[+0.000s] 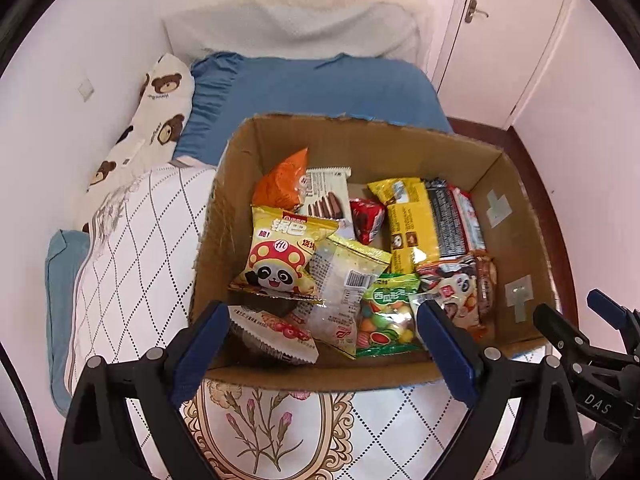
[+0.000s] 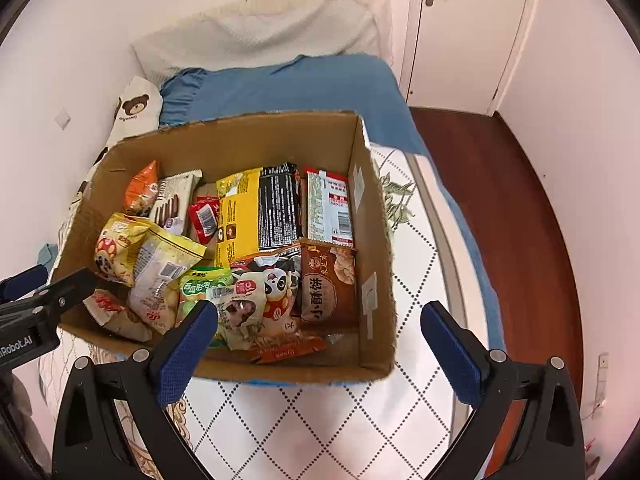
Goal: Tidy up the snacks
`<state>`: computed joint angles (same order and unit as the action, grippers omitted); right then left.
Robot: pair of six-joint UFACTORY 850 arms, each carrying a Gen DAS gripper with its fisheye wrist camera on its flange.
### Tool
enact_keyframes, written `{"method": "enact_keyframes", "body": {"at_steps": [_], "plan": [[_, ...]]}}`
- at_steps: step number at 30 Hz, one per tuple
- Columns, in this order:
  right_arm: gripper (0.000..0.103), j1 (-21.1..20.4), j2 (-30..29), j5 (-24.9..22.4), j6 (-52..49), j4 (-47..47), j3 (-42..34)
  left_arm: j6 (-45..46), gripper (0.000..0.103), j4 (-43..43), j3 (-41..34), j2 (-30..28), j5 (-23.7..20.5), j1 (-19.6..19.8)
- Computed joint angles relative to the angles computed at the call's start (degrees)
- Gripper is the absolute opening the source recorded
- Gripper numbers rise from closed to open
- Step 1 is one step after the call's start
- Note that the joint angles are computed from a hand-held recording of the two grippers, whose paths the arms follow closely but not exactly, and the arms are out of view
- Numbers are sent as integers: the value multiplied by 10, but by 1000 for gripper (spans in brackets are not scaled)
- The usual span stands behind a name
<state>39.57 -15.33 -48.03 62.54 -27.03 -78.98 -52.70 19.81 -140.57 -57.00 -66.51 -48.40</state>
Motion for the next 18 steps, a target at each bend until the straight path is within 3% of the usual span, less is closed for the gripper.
{"method": "enact_keyframes", "body": {"at_steps": [5, 18], "plan": [[103, 25, 33, -12, 36, -38, 12, -53, 96, 51, 98, 70, 41, -19], [103, 126, 132, -70, 145, -136, 54, -174, 96, 182, 279, 219, 65, -99]]}}
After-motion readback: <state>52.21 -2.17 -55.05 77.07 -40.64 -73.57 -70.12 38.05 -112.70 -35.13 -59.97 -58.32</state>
